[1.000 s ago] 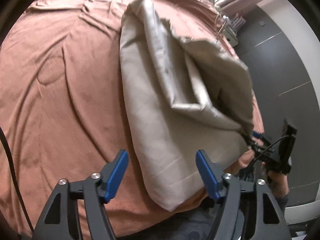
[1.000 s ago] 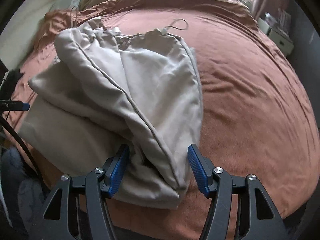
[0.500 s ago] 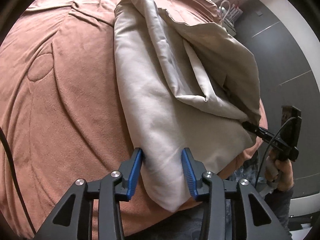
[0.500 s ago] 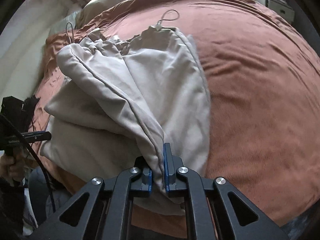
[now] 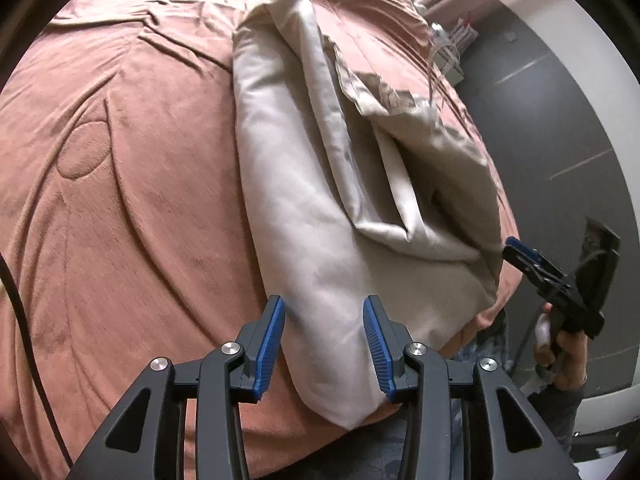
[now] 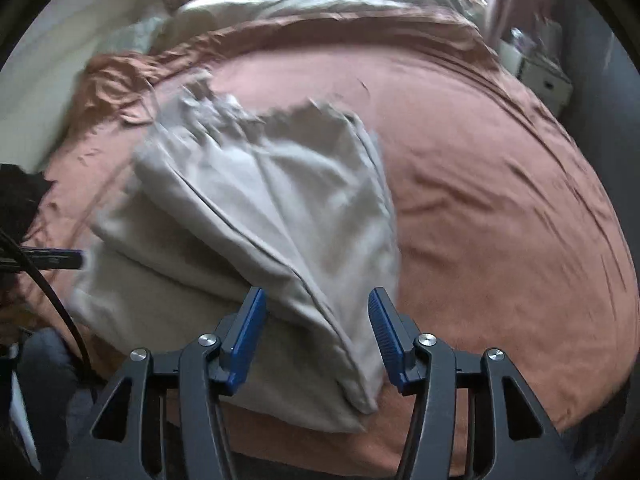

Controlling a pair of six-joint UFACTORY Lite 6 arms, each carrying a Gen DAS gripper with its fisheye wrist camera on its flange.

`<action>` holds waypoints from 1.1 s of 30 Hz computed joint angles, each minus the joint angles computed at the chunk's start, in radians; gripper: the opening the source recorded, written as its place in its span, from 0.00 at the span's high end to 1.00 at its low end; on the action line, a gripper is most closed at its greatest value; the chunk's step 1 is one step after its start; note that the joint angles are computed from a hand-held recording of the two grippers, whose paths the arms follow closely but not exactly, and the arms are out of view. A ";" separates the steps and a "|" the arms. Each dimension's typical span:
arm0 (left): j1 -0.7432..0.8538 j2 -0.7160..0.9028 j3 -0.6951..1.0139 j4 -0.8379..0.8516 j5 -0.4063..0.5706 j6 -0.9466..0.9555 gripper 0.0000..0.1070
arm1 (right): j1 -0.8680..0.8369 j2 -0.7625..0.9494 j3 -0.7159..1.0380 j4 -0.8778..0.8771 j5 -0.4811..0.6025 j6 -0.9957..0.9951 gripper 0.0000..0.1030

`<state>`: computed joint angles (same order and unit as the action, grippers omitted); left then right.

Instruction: Fold large clothes

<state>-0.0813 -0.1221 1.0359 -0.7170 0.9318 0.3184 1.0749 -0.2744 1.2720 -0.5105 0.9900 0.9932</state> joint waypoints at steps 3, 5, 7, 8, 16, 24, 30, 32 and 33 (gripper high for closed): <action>0.041 0.012 0.000 -0.032 0.007 0.037 0.60 | 0.017 0.124 0.140 0.021 0.009 -0.078 0.50; 0.065 0.017 -0.001 -0.060 0.018 0.063 0.60 | -0.004 0.217 0.229 0.068 -0.009 -0.143 0.50; 0.081 0.016 -0.004 -0.071 0.023 0.080 0.60 | -0.054 0.275 0.283 0.128 -0.042 -0.221 0.50; 0.095 0.017 -0.006 -0.074 0.032 0.092 0.60 | -0.076 0.304 0.310 0.161 -0.060 -0.260 0.50; 0.202 0.055 0.020 -0.087 0.071 0.163 0.60 | -0.241 0.540 0.567 0.276 -0.105 -0.472 0.88; 0.216 0.124 0.059 -0.083 0.054 0.166 0.60 | -0.502 0.517 0.487 0.352 -0.191 -0.482 0.97; 0.189 0.155 0.078 -0.074 0.037 0.148 0.60 | -0.532 0.643 0.545 0.267 -0.151 -0.400 0.89; 0.175 0.156 0.079 -0.067 0.030 0.138 0.60 | -0.509 0.653 0.559 0.163 -0.110 -0.306 0.65; 0.167 0.156 0.079 -0.067 0.028 0.134 0.60 | -0.507 0.641 0.548 0.139 -0.103 -0.282 0.55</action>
<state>0.0861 0.0339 1.1145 -0.7836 0.9596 0.4523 0.5678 0.3669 1.8197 -0.3719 0.8868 0.7109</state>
